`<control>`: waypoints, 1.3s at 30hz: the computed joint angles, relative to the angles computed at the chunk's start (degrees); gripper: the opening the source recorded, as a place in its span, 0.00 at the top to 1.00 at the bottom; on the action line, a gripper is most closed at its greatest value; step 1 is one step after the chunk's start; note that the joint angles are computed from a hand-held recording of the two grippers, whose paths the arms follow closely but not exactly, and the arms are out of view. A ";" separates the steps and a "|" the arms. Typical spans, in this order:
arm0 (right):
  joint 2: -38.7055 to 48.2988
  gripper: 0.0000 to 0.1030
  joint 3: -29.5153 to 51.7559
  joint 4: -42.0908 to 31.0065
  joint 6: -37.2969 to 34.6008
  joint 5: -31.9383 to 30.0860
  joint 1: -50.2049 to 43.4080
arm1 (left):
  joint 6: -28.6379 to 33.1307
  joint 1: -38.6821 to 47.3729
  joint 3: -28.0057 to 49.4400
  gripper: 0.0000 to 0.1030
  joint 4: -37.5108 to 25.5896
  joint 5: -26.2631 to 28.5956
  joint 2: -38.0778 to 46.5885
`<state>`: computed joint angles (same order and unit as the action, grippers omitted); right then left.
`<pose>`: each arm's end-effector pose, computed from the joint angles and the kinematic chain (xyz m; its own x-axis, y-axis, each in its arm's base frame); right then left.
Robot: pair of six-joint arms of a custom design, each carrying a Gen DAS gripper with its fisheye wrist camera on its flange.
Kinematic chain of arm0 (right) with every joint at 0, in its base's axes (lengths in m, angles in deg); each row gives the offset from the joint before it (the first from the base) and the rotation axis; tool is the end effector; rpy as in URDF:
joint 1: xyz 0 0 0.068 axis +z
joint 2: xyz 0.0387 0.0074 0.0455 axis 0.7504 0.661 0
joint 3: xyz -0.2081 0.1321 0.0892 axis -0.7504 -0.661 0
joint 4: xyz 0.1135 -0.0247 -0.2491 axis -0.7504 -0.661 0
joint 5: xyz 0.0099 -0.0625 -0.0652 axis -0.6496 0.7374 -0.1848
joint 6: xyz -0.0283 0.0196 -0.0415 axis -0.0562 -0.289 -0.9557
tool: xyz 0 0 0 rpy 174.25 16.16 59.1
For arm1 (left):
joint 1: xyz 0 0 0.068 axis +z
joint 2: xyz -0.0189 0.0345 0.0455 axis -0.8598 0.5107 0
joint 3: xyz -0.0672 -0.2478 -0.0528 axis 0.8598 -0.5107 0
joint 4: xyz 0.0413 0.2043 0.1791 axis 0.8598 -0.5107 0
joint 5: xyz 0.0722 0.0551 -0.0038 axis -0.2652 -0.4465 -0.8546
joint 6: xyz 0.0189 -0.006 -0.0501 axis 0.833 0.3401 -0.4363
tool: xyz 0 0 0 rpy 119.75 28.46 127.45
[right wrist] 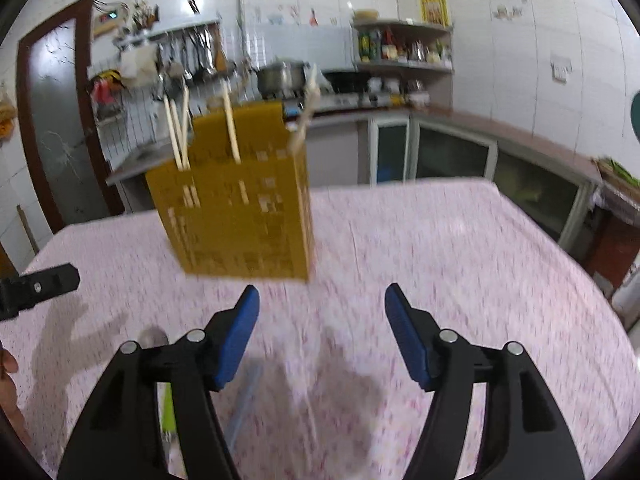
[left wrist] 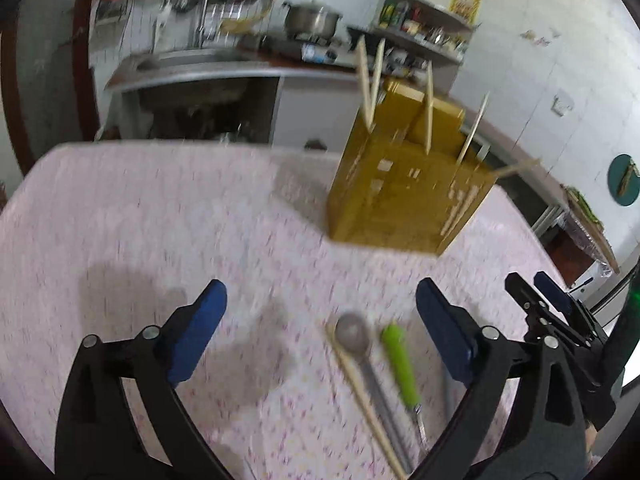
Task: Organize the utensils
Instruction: 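Move both tools back down toward the remaining utensils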
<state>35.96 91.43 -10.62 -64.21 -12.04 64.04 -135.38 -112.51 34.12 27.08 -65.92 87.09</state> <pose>0.2213 0.0602 0.1985 -0.5686 -0.0487 -0.8212 -0.1874 0.9797 0.0717 0.1786 -0.2066 0.2215 -0.6824 -0.2884 -0.6717 -0.1783 0.9568 -0.2297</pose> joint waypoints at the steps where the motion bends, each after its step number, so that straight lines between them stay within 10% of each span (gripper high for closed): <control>1: 0.01 0.32 -0.58 -0.28 0.21 -0.24 -0.12 | -0.66 -0.33 -0.56 0.08 0.36 0.34 0.40; 20: 8.87 0.21 -0.03 -1.18 1.92 -2.38 -0.46 | 0.54 1.56 0.44 0.06 -1.70 3.33 11.45; 28: 10.89 0.21 0.84 -1.48 2.85 -3.68 -2.06 | 1.31 2.27 0.38 0.45 1.31 7.99 12.21; 39: 12.53 0.21 1.89 -2.49 3.10 -3.15 -1.80 | 0.25 1.36 10.16 0.51 -5.31 9.36 20.89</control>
